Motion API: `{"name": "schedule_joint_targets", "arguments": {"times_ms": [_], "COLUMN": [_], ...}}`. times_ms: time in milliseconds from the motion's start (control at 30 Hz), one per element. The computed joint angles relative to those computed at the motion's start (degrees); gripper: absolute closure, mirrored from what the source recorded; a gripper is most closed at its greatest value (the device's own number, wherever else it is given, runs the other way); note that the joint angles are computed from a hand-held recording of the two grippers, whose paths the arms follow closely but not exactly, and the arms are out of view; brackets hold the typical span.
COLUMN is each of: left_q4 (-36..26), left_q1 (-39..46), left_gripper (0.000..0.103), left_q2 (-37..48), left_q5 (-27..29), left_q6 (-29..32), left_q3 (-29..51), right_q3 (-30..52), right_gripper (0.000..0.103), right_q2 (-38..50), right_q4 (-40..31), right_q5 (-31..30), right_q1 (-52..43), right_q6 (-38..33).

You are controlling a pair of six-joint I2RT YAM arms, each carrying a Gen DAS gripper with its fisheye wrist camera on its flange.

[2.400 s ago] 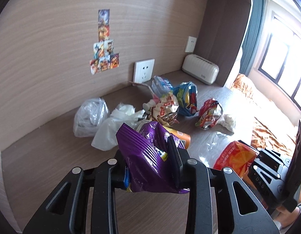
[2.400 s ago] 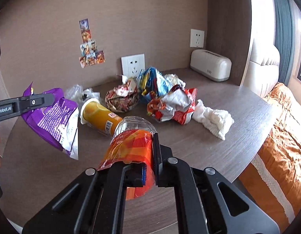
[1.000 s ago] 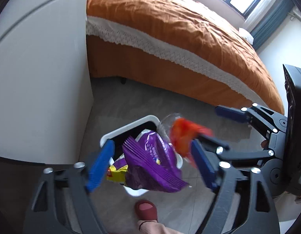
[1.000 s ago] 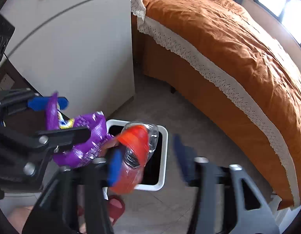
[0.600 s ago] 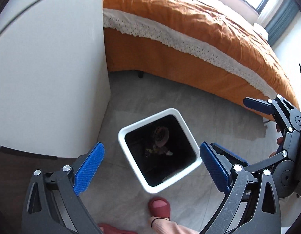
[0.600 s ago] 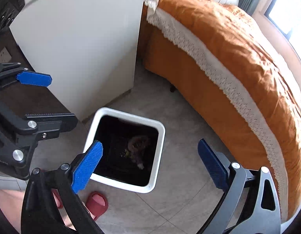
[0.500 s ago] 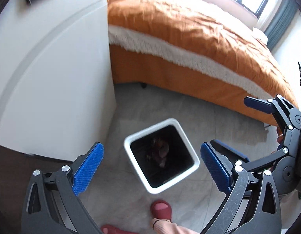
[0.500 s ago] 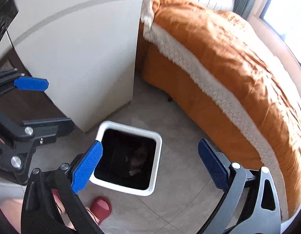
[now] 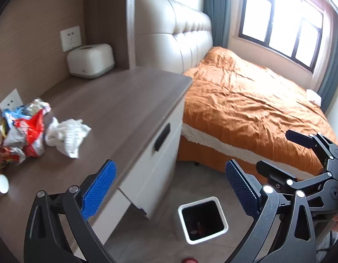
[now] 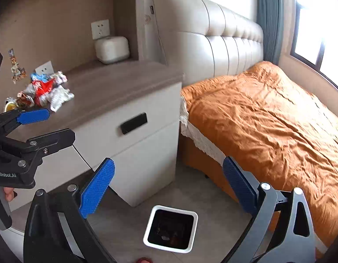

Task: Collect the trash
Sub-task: 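Move both open tools back toward the desk, then grasp the white tissue with the right tool while the left tool grasps the red wrapper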

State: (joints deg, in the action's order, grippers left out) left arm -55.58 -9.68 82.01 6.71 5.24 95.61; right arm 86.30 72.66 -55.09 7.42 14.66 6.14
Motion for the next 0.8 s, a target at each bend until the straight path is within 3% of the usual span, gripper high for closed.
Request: {"name": "schedule_joint_targets", "arguments": {"times_ms": [233, 467, 800], "left_q4": [-5.19, -6.18, -9.60], "left_q1": [14.25, 28.22, 32.75], "left_gripper": [0.005, 0.005, 0.005], "left_q2": [-0.65, 7.32, 22.93], "left_q5": [2.01, 8.65, 15.71], "left_q6": [5.36, 12.58, 16.28], "left_q3": [9.69, 20.38, 34.11], "right_q3": [18.24, 33.57, 55.23], "right_gripper": [0.005, 0.005, 0.005], "right_q2": [10.62, 23.43, 43.81], "right_q4": [-1.49, -2.13, -8.97], "right_q5": [0.46, 1.09, -2.12], "right_q1": [8.89, 16.44, 19.28], "right_q6": [-1.95, -3.76, -3.78]}}
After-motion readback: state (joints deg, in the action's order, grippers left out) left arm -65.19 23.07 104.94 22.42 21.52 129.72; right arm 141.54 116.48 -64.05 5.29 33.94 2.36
